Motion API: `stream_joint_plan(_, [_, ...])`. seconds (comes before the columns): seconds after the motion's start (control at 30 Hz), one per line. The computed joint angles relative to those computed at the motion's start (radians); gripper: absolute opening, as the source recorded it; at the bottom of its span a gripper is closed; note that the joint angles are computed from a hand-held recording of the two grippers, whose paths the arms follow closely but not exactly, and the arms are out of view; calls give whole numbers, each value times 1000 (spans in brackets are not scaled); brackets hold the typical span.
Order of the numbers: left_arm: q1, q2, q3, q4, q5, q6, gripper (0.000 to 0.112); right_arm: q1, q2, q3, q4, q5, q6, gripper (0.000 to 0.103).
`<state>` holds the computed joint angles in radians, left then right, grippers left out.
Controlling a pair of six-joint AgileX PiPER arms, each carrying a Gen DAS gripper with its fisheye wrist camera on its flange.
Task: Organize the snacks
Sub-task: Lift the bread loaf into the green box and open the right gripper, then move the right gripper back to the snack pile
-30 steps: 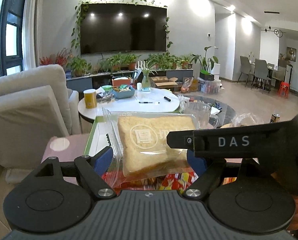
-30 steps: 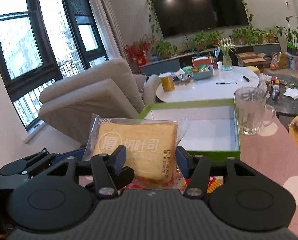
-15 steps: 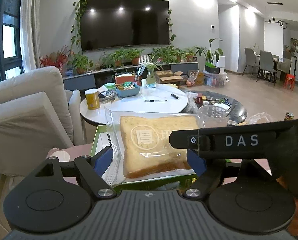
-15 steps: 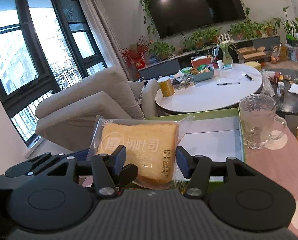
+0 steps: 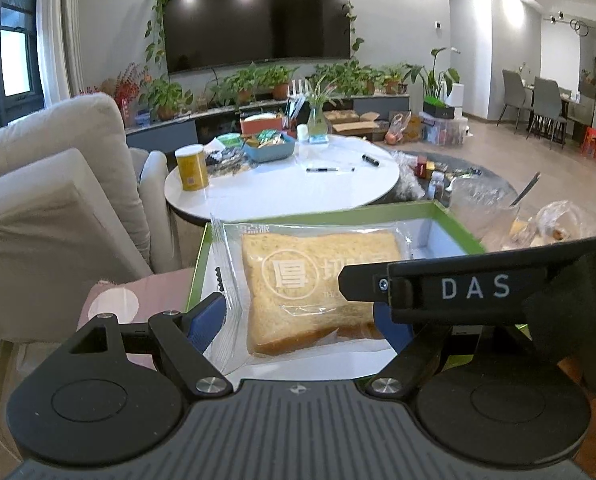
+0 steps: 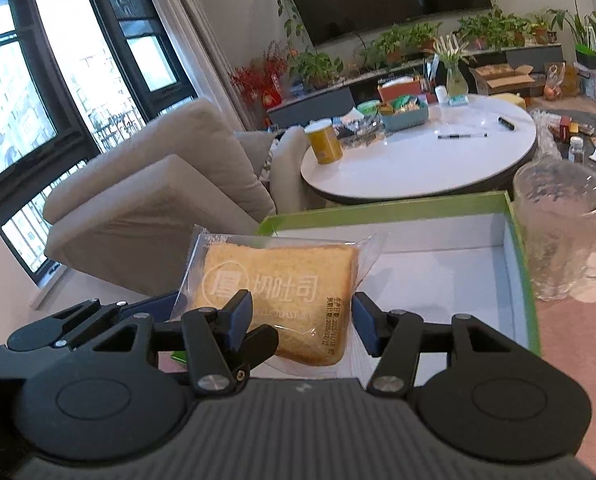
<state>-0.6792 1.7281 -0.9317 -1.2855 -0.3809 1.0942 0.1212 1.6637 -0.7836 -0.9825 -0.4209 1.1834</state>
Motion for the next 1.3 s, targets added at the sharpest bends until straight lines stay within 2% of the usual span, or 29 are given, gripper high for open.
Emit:
stream_joint_plan(0.17, [50,55,-21,-51,58,26,81,11,63,-46,-113,25,118,79])
stream_joint_plan(0.27, [57,74,-25,-121,55,91,83,14,87,-69,-229,29,244,79])
stream_joint_plan(0.33, [70,68,-16,-123,67,51,85,22,80,-62,-215,33,233,79])
stream_joint_plan(0.47, [87,48,-3,-167,103,70,86,47,54,-50,-214,81,214,79])
stream_joint_plan(0.57, [66,30,13,-211,78,86,86,43,47,-44,-257,79,257,79])
stream_joint_plan(0.8, [38,-26,85,-167,53,-10,86,28,44,-27,-284,37,280,79])
stream_joint_plan(0.9, [27,-41,98,-189,39,-3,86,32,35,-27,-294,39,288,79])
stream_joint_plan(1.13, [-25,-77,126,-216,-40,12,86,32,-23,23,-240,37,226,79])
stream_joint_plan(1.23, [-47,-109,134,-316,-55,116,86,29,-69,66,-153,39,128,79])
stream_joint_plan(1.3, [-72,-132,160,-284,-89,77,86,21,-103,106,-66,19,31,79])
